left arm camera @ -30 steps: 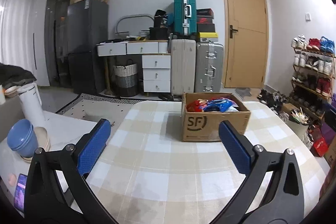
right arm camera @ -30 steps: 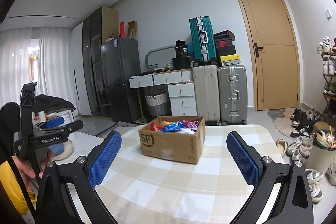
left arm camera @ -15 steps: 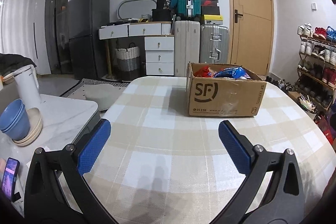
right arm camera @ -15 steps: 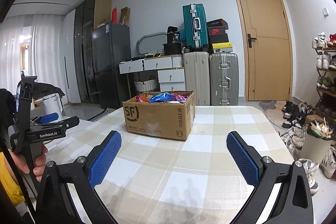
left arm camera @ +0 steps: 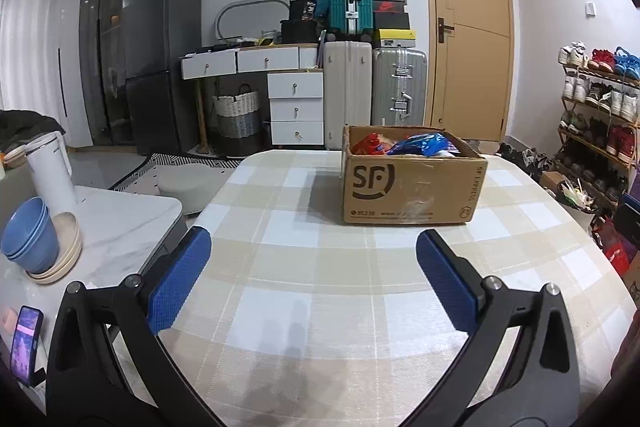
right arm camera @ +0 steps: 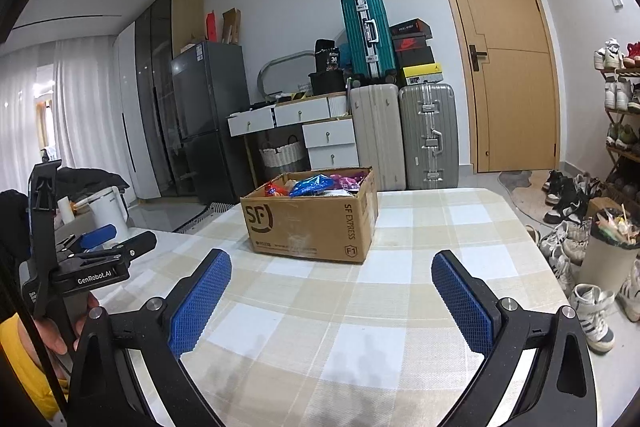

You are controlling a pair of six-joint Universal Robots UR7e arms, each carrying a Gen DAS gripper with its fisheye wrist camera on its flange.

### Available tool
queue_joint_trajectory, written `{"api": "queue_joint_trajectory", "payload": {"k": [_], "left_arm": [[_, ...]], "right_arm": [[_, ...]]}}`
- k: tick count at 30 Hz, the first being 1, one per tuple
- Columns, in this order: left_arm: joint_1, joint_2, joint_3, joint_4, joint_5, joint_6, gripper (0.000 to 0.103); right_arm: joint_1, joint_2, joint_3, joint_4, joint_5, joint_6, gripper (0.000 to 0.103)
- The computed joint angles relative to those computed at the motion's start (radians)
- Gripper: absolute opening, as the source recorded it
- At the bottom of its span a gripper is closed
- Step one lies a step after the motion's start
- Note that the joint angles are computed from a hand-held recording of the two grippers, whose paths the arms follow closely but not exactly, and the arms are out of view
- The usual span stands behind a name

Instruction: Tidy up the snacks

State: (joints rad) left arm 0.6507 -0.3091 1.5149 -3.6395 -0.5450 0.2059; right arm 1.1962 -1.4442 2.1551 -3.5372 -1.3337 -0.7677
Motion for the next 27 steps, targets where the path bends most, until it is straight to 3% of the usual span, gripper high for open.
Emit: {"api": "queue_joint_trajectory", "payload": {"k": [27], "left_arm": [[-0.053,-0.054,0.113,0.037,0.033,-0.1,0.103]], "right_arm": [[0.016,-0.017,0.02,0.012,-0.006,-0.002,0.102]]}}
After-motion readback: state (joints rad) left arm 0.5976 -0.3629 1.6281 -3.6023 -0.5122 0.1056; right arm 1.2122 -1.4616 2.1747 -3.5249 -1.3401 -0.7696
